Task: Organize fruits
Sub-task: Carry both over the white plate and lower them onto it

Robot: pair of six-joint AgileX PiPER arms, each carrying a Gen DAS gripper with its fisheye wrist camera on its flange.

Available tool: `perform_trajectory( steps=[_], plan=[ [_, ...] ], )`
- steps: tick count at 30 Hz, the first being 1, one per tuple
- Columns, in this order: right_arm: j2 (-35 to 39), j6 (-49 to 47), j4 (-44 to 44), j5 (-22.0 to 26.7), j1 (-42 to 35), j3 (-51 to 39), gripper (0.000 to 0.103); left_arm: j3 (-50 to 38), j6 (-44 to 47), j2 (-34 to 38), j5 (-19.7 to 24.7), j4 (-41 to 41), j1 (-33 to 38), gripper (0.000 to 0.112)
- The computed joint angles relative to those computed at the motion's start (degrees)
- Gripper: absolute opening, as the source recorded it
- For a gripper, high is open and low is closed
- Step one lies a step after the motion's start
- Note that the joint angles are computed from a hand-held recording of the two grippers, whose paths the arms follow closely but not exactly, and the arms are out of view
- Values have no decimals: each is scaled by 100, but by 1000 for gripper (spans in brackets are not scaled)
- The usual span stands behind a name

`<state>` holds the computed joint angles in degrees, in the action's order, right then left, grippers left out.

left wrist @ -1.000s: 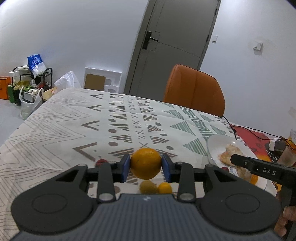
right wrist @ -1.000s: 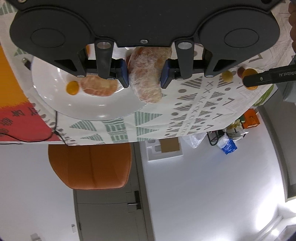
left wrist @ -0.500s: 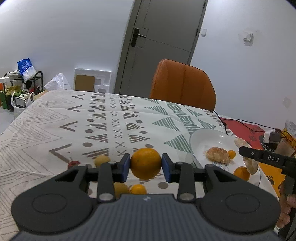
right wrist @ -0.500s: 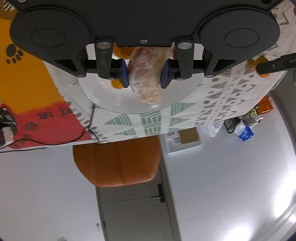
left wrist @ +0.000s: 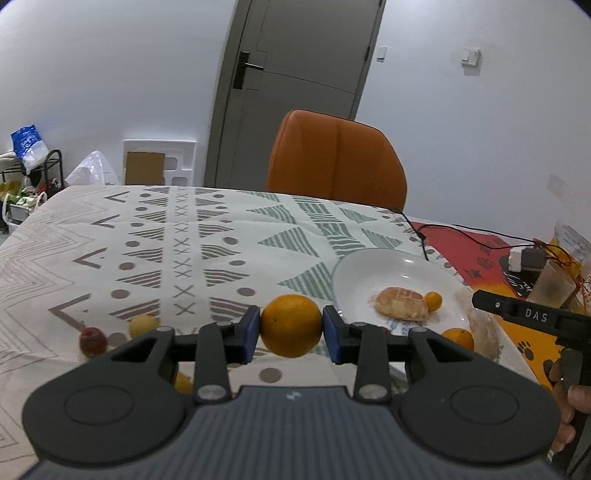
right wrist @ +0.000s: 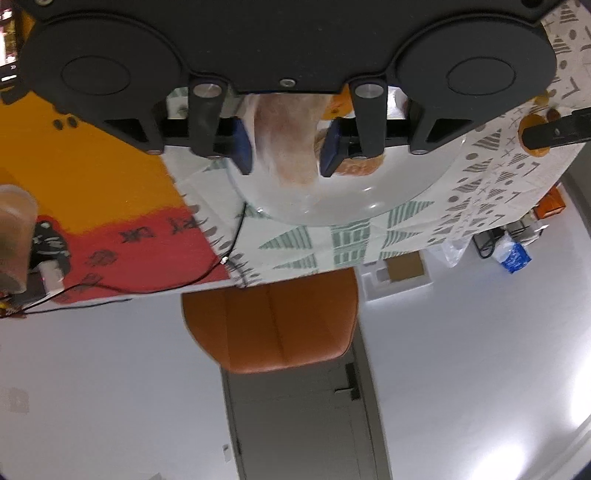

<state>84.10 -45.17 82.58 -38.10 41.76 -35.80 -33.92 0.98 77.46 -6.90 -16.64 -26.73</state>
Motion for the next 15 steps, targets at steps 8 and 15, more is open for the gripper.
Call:
perform_trajectory(
  steps=[8,15],
  plan=[
    [-429,268,-55,-62,113,452,47,-209,851,237,-89,-917,-466,35],
    [-599,520,-94,-18,338,686,47,-423,1561,449,-159,-1657,-885,35]
  ],
)
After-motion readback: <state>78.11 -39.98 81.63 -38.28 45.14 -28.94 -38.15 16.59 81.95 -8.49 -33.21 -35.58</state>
